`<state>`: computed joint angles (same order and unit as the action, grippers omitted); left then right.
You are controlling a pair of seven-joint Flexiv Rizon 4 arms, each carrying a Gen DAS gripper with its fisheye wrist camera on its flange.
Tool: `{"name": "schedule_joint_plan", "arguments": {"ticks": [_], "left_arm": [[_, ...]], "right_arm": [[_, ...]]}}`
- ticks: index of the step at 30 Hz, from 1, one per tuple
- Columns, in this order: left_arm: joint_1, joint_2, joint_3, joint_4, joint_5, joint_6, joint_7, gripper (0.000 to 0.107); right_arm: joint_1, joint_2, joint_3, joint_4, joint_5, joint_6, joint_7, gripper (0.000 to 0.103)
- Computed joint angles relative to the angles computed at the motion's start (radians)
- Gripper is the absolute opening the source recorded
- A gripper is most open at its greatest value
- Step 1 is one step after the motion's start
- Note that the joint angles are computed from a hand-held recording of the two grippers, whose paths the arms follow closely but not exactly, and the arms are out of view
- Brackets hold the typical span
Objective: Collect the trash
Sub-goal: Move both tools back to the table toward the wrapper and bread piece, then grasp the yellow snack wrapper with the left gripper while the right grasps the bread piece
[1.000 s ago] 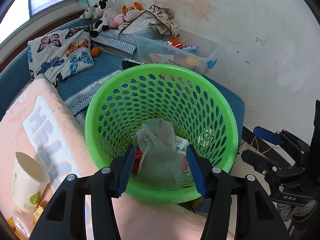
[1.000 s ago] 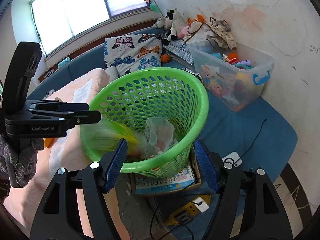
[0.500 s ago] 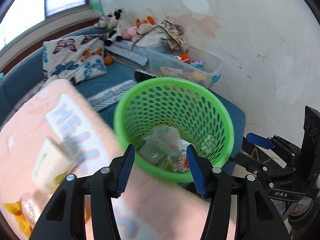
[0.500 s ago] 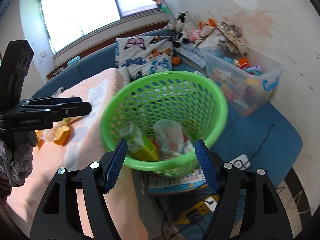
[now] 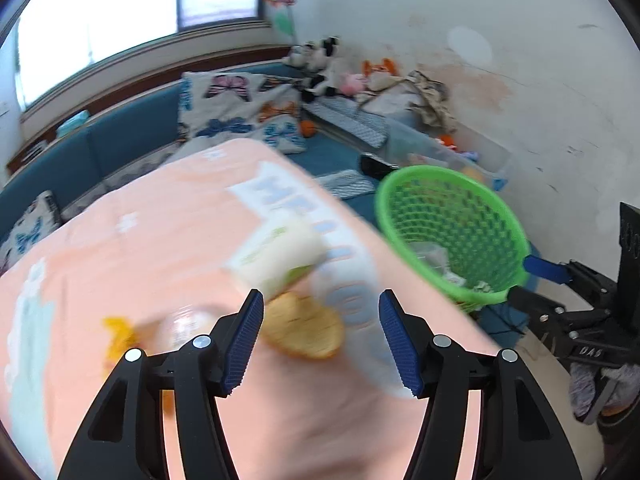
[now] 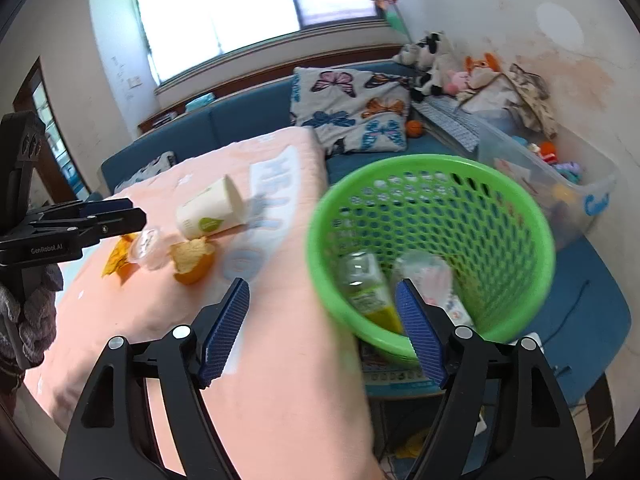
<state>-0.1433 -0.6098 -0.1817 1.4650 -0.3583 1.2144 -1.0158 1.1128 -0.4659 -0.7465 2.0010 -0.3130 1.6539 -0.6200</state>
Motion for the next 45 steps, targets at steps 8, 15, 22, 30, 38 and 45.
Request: {"name": "schedule_joint_plan", "arguments": {"ticks": [8, 15, 22, 30, 38, 45], "left_arm": [[0.076, 0.034, 0.039, 0.073, -0.023, 0.038, -0.029, 0.061], [0.138, 0.024, 0.037, 0.087, -0.042, 0.013, -0.027, 0.069], [0.181, -0.008, 0.011, 0.070, -0.078, -0.056, 0.021, 0.076], [0.182, -0.056, 0.029, 0.014, -0.073, -0.117, 0.050, 0.077], [0.208, -0.096, 0.010, -0.047, -0.097, -0.195, 0.107, 0.079], [0.204, -0.137, 0.023, -0.113, -0.096, -0.272, 0.129, 0.079]], "right_arm": [[-0.124, -0.028, 0.165, -0.106, -0.066, -0.040, 0.014, 0.078], [-0.254, -0.060, 0.324, -0.196, -0.140, -0.081, 0.034, 0.078], [-0.381, -0.101, 0.489, -0.290, -0.202, -0.144, 0.029, 0.078], [-0.491, -0.160, 0.651, -0.401, -0.226, -0.231, -0.026, 0.079], [-0.540, -0.224, 0.745, -0.509, -0.185, -0.306, -0.116, 0.079], [-0.551, -0.268, 0.784, -0.581, -0.136, -0.361, -0.187, 0.079]]}}
